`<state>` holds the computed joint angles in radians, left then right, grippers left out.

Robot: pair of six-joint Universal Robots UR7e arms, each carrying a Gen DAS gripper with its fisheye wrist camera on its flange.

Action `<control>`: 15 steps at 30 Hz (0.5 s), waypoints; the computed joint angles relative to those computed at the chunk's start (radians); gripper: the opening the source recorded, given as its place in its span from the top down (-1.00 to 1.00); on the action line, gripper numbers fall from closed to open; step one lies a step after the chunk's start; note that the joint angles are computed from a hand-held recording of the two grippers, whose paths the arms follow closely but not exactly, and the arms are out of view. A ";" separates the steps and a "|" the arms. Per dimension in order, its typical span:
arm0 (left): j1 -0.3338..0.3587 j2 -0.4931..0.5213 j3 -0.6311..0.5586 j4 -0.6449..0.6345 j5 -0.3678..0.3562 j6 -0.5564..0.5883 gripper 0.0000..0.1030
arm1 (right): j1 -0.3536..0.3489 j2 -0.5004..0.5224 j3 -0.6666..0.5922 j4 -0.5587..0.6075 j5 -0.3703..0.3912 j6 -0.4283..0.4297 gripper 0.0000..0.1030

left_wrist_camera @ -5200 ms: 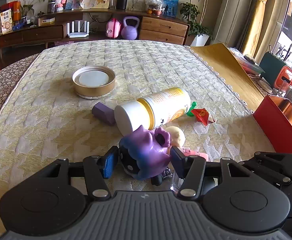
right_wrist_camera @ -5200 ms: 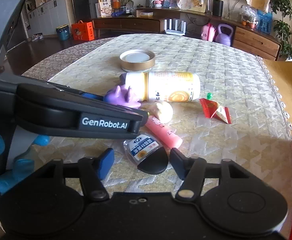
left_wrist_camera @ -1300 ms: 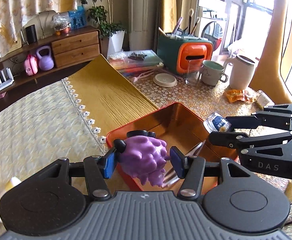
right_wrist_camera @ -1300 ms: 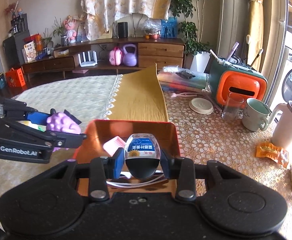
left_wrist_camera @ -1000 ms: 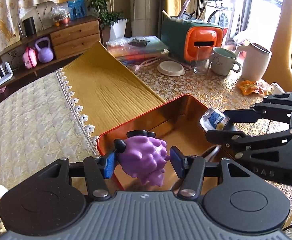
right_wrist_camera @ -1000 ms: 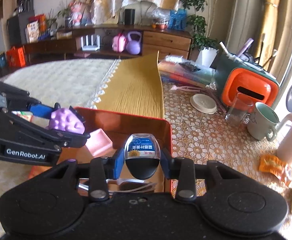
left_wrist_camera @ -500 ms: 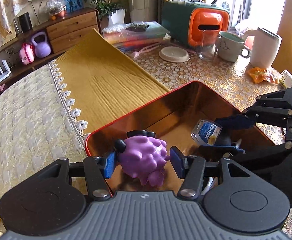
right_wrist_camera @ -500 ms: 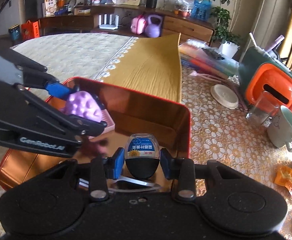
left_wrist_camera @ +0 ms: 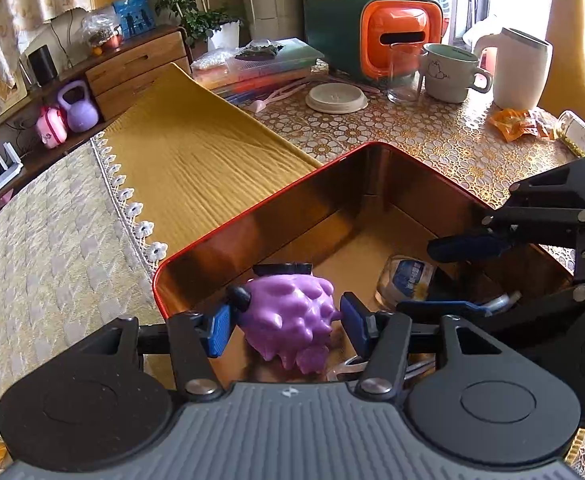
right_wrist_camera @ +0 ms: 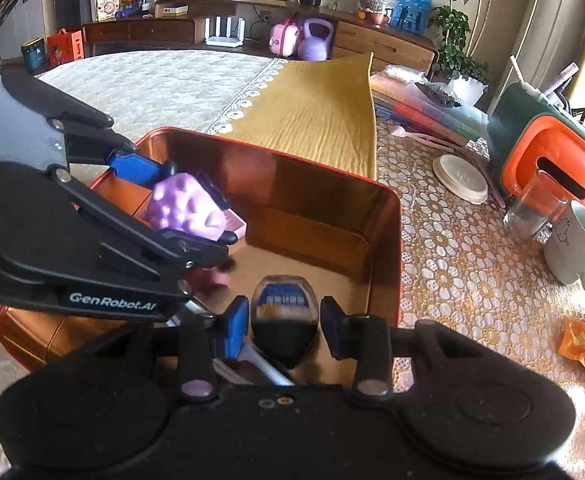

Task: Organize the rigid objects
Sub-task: 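Lower the purple toy into the box and open the left tool, then release the small bottle into the box with the right tool and withdraw both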

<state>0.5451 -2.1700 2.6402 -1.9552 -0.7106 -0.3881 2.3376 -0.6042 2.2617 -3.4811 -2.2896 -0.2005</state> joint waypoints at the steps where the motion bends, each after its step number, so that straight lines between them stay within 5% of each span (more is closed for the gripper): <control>1: -0.005 -0.001 -0.001 0.012 0.005 -0.009 -0.09 | 0.002 -0.002 0.002 -0.005 -0.003 -0.001 0.18; 15: -0.142 -0.137 -0.024 0.234 0.021 -0.149 -0.20 | 0.041 -0.045 0.041 -0.057 -0.015 0.051 -0.02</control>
